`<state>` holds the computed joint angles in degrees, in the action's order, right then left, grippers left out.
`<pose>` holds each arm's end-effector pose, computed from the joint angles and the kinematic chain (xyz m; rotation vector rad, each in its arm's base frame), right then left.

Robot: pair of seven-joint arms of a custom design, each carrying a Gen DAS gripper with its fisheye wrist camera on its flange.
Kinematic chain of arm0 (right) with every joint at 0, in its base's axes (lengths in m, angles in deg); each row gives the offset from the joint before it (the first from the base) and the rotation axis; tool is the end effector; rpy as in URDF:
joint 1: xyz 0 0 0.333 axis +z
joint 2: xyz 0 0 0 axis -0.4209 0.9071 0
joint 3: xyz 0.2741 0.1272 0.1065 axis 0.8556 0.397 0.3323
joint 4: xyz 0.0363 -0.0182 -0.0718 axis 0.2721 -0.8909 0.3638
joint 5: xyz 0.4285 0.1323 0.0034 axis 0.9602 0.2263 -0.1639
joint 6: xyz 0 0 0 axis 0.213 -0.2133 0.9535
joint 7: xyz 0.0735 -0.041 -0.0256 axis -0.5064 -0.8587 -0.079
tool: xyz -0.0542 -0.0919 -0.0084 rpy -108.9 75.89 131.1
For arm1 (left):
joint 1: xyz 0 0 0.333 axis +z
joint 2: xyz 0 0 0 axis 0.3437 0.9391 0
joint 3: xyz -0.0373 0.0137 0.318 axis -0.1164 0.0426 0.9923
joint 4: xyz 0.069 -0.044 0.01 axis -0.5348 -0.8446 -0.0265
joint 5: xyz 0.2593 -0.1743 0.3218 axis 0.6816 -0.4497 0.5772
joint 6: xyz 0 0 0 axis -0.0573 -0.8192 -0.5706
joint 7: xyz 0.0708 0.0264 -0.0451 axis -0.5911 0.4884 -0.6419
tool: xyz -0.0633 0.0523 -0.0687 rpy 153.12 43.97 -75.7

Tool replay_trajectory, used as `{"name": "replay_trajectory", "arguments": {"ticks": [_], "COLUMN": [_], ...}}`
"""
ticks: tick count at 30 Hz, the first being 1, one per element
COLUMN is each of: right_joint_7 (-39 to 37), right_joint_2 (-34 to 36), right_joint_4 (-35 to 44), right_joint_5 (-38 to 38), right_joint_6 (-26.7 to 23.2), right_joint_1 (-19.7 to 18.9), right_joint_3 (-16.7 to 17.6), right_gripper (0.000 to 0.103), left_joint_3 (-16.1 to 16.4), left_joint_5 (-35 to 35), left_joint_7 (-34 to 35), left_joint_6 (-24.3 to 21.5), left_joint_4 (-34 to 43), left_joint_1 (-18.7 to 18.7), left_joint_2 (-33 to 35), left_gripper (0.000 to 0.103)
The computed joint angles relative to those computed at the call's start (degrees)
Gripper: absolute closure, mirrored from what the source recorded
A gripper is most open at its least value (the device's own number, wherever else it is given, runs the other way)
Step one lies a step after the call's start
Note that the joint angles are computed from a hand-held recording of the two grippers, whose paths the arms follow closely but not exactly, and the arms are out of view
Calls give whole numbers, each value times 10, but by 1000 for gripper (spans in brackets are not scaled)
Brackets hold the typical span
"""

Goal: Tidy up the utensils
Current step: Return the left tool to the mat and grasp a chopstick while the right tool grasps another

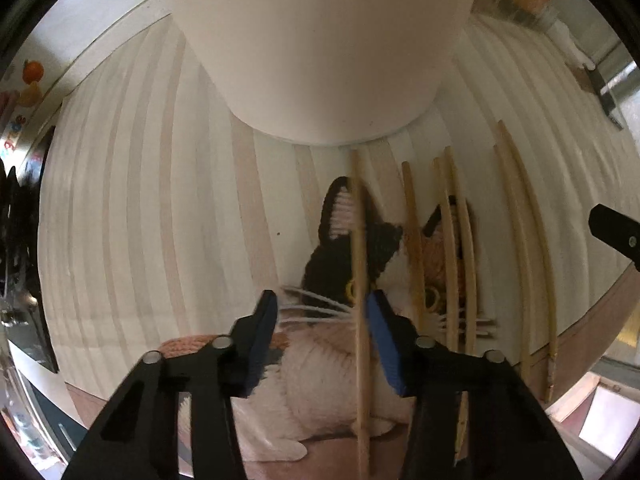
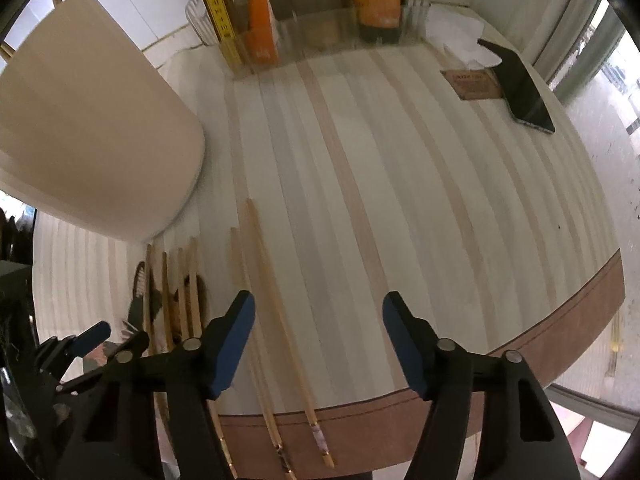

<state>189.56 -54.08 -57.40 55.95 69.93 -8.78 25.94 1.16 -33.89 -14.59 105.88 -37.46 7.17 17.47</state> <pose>0.6867 0.2393 0.4988 -2.1486 1.9665 -0.0897 0.6230 -0.2608 0.4645 -2.2194 2.0534 -0.0377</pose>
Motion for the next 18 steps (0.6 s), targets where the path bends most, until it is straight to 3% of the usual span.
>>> {"name": "replay_trajectory", "arguments": {"ticks": [2, 4, 5, 12, 18], "right_joint_7": [-3, -8, -10, -31, -56], "right_joint_2": [4, 7, 8, 25, 48], "right_joint_4": [2, 6, 7, 25, 45], "right_joint_5": [1, 1, 1, 1, 1], "right_joint_6": [-6, -13, -16, -48, -70], "right_joint_1": [-1, -1, -1, 4, 12], "right_joint_3": [0, 0, 1, 4, 8], "right_gripper": [42, 43, 43, 45, 65], "left_joint_3": [-1, -2, -2, 8, 9], "left_joint_5": [-1, -5, -1, -29, -55], "left_joint_7": [4, 8, 5, -62, -95], "left_joint_6": [9, 7, 7, -2, 2], "left_joint_4": [-2, 2, 0, -49, -86], "left_joint_1": [-1, -1, -3, 13, 30], "left_joint_2": [1, 5, 3, -40, -72], "left_gripper": [78, 95, 97, 98, 98]}}
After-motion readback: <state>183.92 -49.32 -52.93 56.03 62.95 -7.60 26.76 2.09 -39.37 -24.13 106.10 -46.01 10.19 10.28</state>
